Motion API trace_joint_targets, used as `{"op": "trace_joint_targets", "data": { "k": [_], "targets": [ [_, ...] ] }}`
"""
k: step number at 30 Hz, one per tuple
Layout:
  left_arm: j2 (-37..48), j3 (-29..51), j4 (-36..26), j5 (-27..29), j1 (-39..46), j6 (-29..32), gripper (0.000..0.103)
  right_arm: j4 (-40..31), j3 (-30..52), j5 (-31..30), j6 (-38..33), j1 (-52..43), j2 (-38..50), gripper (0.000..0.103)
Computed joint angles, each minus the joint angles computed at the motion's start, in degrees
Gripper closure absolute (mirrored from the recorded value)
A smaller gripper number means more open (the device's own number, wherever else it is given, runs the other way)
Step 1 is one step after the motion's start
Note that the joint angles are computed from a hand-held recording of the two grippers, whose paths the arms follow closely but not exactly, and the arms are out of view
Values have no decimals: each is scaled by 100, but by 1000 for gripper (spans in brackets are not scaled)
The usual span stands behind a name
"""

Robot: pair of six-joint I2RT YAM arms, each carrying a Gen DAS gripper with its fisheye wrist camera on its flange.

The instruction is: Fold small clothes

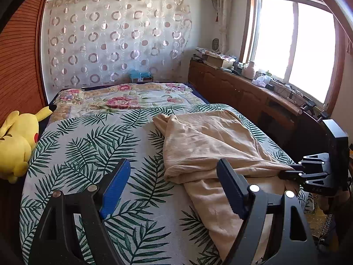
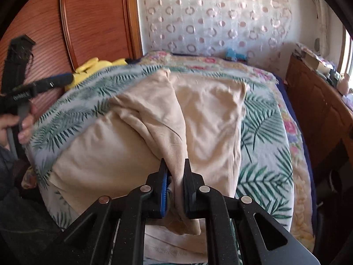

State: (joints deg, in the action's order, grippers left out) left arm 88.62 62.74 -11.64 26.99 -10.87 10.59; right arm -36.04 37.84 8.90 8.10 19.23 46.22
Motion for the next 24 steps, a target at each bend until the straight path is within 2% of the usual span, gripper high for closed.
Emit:
{"op": "trace_joint_targets", "data": {
  "k": [1, 4, 7, 10, 13, 16, 21, 24],
  "targets": [
    [-24, -18, 28, -23, 17, -1, 22, 14, 22, 24, -30, -11, 20, 82],
    [-38, 0, 49, -26, 62, -36, 22, 16, 176, -11, -61, -102, -61, 58],
    [-71, 0, 112, -8, 144, -72, 22, 62, 438, -111, -223, -162, -44, 55],
    [-108, -18, 162, -3, 212, -101, 22, 271, 881, 162, -353, 172, 587, 55],
    [-147, -54, 201, 17, 314, -74, 22, 562, 1398, 199, -408, 523, 1463, 55],
    [-148, -50, 202, 61, 449, -61, 22, 950, 1923, -121, -561, 620, 2432, 55],
    [-122, -70, 186, 159, 729, -7, 22, 1141, 3051, -375, -633, 811, 4090, 55],
    [-68, -45, 149, 218, 873, -5, 22, 982, 3730, -679, -710, 824, 4970, 55]
  ]
}}
